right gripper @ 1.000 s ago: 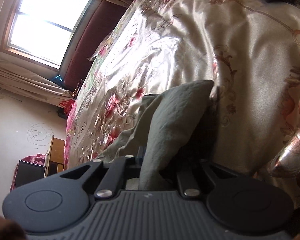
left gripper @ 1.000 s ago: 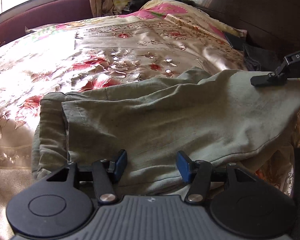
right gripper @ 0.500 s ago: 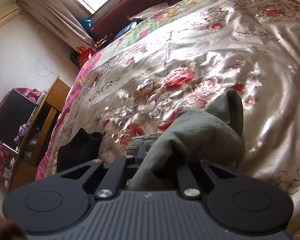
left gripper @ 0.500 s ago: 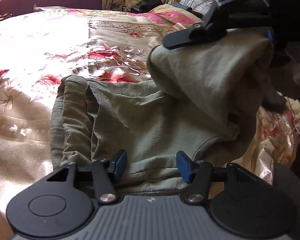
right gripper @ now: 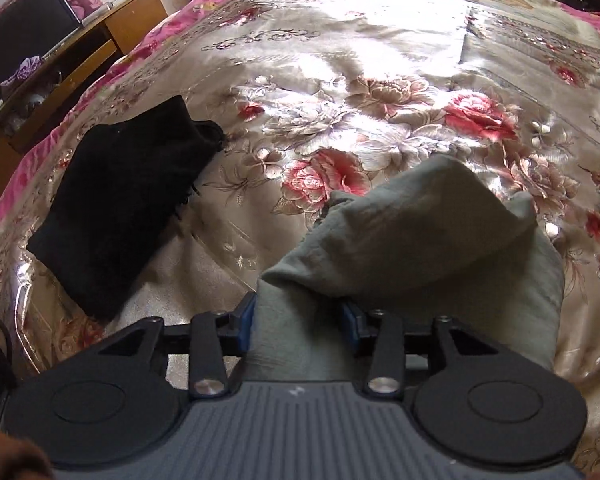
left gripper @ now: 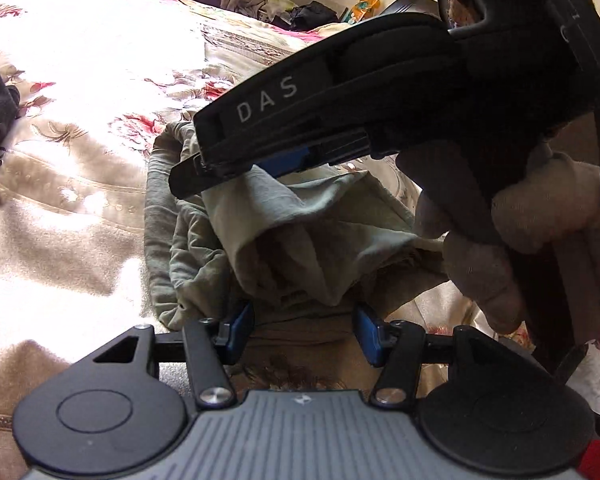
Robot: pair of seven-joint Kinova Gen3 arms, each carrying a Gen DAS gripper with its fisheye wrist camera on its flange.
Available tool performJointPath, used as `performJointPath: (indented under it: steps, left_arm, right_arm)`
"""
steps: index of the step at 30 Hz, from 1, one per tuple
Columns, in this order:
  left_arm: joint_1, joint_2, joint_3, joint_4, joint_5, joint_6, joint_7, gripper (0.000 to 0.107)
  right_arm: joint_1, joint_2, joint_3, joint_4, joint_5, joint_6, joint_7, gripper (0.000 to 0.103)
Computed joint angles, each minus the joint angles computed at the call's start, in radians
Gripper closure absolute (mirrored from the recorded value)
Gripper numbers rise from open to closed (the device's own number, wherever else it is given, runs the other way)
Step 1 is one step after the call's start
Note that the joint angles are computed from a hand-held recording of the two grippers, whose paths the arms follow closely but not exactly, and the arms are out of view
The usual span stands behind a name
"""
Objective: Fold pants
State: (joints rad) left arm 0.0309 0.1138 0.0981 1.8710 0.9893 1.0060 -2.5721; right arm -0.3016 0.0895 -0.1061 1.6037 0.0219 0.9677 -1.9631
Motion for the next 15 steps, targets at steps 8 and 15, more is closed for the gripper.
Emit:
performJointPath:
  steps: [8, 15]
  left_arm:
    - [-0.006, -0.061, -0.026, 0.060, -0.005, -0.035, -0.031, 0.037]
    - [-0.031, -0.058, -0.047, 0.067, 0.036, -0.023, -0.060, 0.037]
  right_arm:
    - [0.015, -0.067, 0.010, 0.033, 0.026, -0.007, -0.027, 0.052]
    - [0.083, -0.206, 0.011, 0.102, -0.012, -0.080, -0.029, 0.039]
